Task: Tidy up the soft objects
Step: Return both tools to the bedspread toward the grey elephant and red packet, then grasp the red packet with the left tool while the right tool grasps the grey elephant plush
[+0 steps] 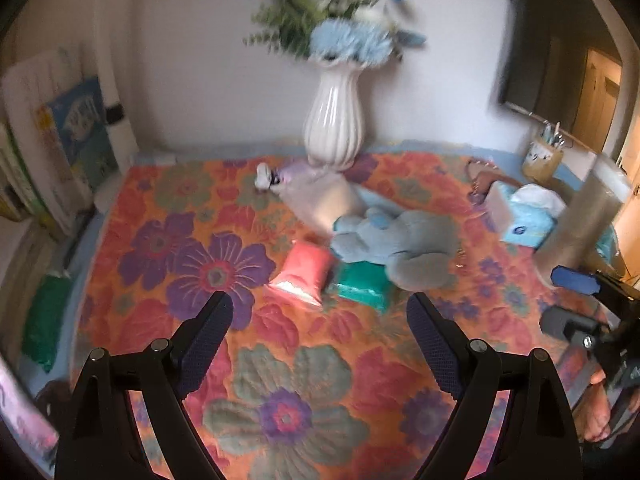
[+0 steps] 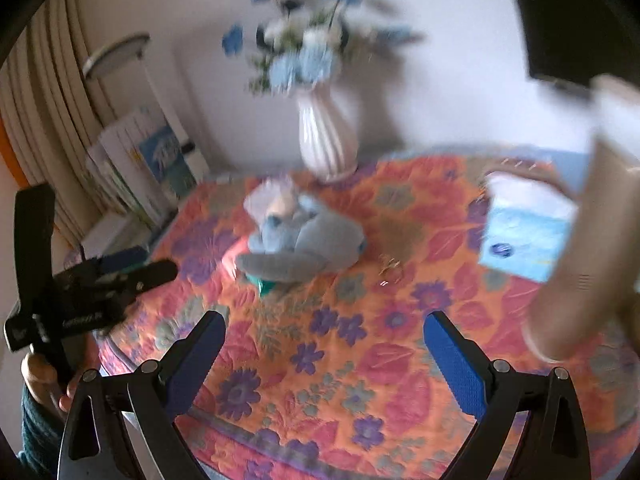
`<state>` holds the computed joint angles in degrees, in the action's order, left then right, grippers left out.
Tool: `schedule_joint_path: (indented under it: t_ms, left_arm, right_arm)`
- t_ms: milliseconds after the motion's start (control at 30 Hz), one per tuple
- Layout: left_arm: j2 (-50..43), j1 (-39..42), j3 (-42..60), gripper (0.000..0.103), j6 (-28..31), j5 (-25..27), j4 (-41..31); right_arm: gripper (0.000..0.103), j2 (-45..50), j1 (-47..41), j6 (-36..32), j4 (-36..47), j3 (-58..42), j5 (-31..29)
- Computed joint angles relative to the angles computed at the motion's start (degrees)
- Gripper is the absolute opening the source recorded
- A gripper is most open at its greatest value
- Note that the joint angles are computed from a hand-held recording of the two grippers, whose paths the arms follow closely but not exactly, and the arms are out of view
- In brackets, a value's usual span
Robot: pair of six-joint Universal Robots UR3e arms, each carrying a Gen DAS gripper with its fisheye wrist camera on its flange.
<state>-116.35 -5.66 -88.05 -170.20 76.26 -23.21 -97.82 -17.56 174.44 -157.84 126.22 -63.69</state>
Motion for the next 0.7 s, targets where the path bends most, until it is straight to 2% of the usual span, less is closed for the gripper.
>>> schedule_joint_path:
  t_ms: [133,200,400,567,633,667,700]
  left_arm:
    - [-7.8,0.0,8.6,0.088,-1.0,0.4,-2.1]
    - [-11.2,0.7,11.7,0.087,-1.6,-0.9,-1.9]
    - [-17.4,3.4,15.2,0.087,-1.5,-8.6,-1.0]
    - [-19.0,2.1,16.9,0.087,-1.1,-6.3,-2.1]
    - [-19.1,2.3,17.1,0.083,-1.0,-6.8,-2.8]
    - [-19.2,2.5,17.3,0.078,-0.9,-7.4,-3.2]
    - [-19.2,2.8,17.3,0.073,-0.7,-7.9,-3.7]
  right_arm:
    - [0.1,9.4,6.6,-1.1,1.7,-10.3,-8.2]
    - [0.1,12.3,7.7,-1.4,2.1,-14.1,-9.8]
    - [0.1,24.7,5.1,0.0,5.8,-27.2,-4.2]
    - [0.1,37.7,1.5,4.8,9.4,-38.2,4.0]
    - [0.098,41.7,0.3,6.6,12.0,-41.2,9.3]
    - [0.089,42.9,-0.2,6.9,12.6,-41.4,12.3]
    - [0.072,43.5,-0.3,6.6,13.2,-41.1,14.2]
